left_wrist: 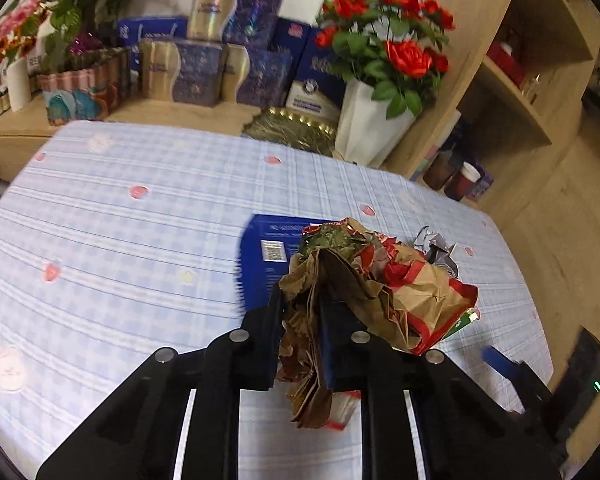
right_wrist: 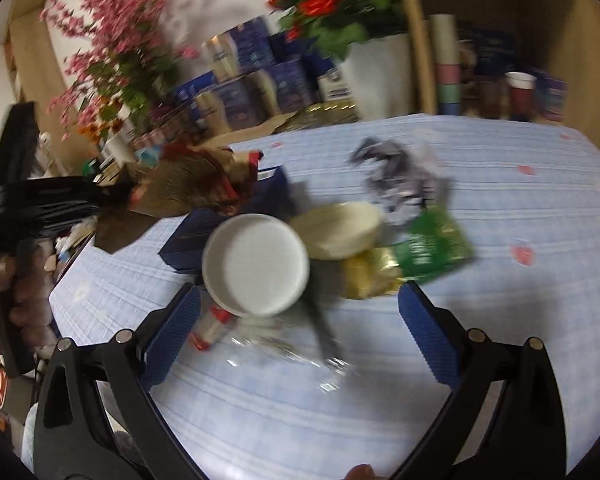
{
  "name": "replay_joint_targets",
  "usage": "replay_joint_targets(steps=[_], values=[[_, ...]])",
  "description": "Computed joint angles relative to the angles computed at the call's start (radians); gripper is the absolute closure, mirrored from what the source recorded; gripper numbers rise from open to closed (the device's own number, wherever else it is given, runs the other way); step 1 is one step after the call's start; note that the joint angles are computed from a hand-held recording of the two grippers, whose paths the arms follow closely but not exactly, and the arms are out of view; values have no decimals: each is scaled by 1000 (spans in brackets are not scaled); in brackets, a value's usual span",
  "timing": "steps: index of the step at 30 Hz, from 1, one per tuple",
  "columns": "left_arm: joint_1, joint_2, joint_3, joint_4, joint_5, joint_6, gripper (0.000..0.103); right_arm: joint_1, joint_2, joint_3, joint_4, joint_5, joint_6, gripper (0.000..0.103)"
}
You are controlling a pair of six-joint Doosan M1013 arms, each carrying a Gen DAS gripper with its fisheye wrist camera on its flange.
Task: Collect trash
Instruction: 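Grasp the crumpled brown-red paper with the left gripper while the right grasps the green cup, then lift the paper over the bin and open the left gripper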
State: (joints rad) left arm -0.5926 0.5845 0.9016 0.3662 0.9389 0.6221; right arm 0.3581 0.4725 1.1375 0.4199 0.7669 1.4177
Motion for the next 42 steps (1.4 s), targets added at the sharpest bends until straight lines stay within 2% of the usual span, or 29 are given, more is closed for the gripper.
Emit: replay_joint_targets(steps=[7, 10, 12, 15, 16, 30, 36, 42], values=[[1, -88, 122, 76, -44, -94, 87, 29, 84, -119, -11, 100, 41, 6], [-5, -123, 169, 105, -61, -118, 87, 29, 108, -152, -19, 129, 91, 6], [-12, -147, 201, 126, -69, -122, 87, 21, 120, -166, 20, 151, 108, 7], [-21, -172, 234, 149, -77, -126, 87, 13, 125, -175, 67, 178, 90, 27], [-24, -178, 244, 154, -79, -129, 87, 15, 125, -179, 57, 185, 89, 27], [-77, -264, 361, 212, -108, -190, 87, 33, -7, -44, 10, 34, -2, 27], [-108, -301, 415, 193, -124, -146, 87, 35, -77, 38, 22, -23, -34, 27], [-133, -332, 478, 95, -171, -46, 87, 41, -139, 110, 14, -71, -44, 27]])
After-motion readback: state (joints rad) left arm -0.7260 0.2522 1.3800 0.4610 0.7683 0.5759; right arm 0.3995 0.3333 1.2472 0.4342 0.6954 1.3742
